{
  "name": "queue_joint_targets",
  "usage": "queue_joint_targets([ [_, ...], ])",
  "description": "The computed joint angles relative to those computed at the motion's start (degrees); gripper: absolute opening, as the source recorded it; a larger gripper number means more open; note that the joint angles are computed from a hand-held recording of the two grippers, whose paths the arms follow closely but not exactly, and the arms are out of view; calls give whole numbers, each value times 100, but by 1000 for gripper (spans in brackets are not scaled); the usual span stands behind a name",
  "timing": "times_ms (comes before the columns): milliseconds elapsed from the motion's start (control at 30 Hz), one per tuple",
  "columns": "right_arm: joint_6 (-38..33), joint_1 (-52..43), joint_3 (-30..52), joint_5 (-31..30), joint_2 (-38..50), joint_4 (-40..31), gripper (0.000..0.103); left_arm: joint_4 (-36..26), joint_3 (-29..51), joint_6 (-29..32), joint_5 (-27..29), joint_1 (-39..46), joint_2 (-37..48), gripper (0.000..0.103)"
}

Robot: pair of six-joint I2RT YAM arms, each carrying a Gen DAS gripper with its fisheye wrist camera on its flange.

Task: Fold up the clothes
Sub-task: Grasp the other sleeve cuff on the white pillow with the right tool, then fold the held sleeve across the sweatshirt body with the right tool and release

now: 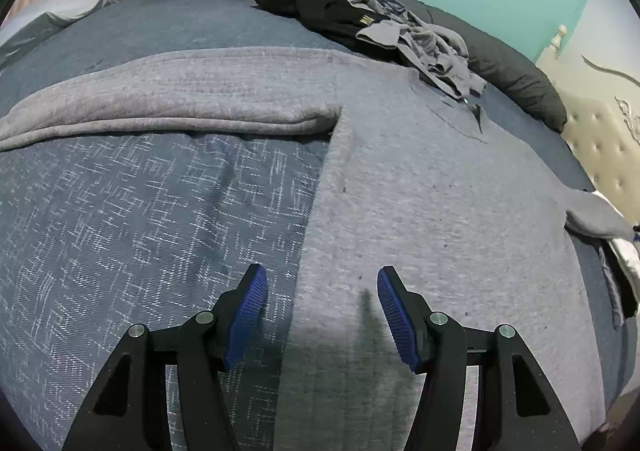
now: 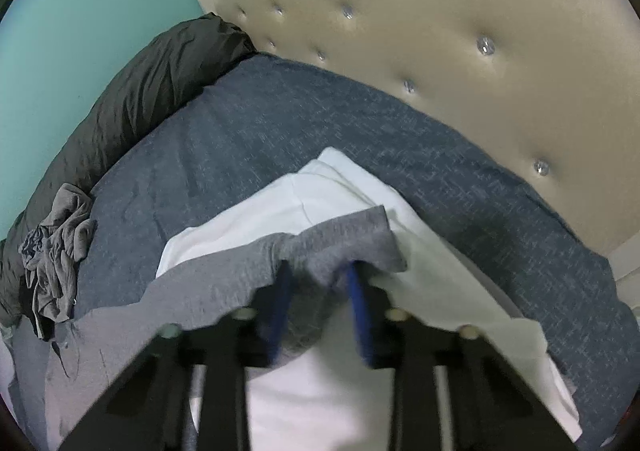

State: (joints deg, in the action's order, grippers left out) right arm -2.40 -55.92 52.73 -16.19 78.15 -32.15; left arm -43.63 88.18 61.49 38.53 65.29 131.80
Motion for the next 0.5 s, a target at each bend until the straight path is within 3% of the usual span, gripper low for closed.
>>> queue_joint_targets([
  [100,-131,120,-55,-8,-134,-2,4,-107,87,48,13,38,48,62],
  [500,156,805,9,-372,-1334,-269,3,-536,516,142,146,189,208,62],
])
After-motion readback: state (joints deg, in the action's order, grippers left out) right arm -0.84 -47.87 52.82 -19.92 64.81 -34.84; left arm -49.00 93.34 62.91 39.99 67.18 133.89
